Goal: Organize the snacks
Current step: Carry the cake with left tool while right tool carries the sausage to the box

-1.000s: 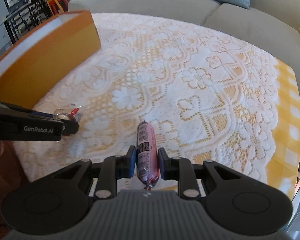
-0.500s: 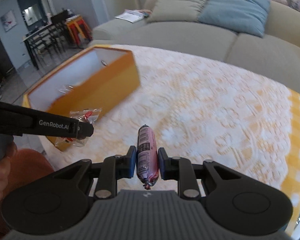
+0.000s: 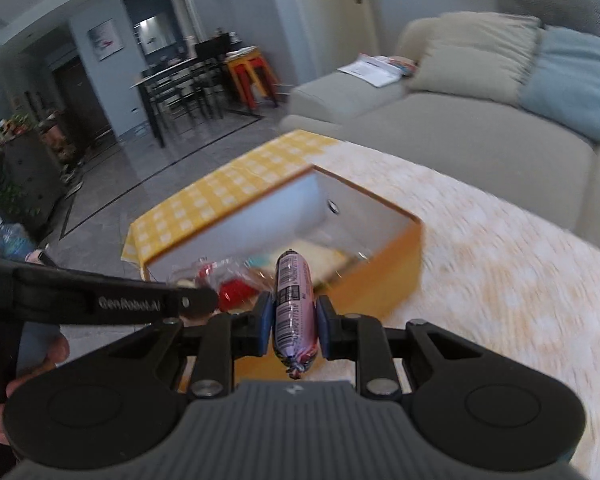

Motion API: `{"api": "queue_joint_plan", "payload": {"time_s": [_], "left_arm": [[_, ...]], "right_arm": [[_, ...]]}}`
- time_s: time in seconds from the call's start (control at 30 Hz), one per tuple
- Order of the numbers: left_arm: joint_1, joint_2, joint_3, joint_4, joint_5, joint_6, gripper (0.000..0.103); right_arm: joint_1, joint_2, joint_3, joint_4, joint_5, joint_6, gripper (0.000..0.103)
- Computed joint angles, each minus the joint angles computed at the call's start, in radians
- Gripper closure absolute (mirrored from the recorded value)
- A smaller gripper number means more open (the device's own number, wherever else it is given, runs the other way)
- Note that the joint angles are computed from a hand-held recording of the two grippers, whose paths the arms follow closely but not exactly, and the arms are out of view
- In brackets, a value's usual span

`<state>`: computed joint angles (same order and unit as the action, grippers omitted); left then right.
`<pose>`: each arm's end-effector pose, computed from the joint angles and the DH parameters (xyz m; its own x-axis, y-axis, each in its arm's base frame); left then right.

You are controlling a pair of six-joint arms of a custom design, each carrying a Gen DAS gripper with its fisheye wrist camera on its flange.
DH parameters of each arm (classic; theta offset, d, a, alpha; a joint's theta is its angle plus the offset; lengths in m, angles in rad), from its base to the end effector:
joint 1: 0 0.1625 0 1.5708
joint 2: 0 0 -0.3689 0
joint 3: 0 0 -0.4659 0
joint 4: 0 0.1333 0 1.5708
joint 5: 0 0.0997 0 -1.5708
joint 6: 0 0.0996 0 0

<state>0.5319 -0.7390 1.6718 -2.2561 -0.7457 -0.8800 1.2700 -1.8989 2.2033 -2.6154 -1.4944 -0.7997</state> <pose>-0.4385 -0.4976 -0.0532 -0.7644 0.0517 -0.6426 0.3867 0.8343 -0.3929 -0.0035 -0.4870 0.3660 -0.8312 -0.3341 0.4444 -0.5414 0.6681 -0.5104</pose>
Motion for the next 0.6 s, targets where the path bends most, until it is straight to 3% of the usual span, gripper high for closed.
{"api": "queue_joint_plan", "payload": {"time_s": [0.1, 0.27, 0.37, 0.6], "left_arm": [[0.035, 0.014, -0.039, 0.067, 0.012, -0.005, 0.057], [0.088, 0.015, -0.046, 0.042, -0.012, 0.03, 0.058], [0.1, 0.031, -0.067, 0.079, 0.013, 0.012, 0.058], [0.137, 0.062, -0.107, 0.007, 0.024, 0.065, 0.058]], "right_arm": [[0.044, 0.099, -0.057, -0.026, -0.037, 0.004, 0.082], [0.084, 0.25, -0.148, -0.062, -0.103, -0.019, 0.082], [0.103, 0.341, -0.211, -0.071, -0.165, -0.045, 0.082], [0.122, 0.49, -0.323, -0.056, -0.264, -0.109, 0.082]]}}
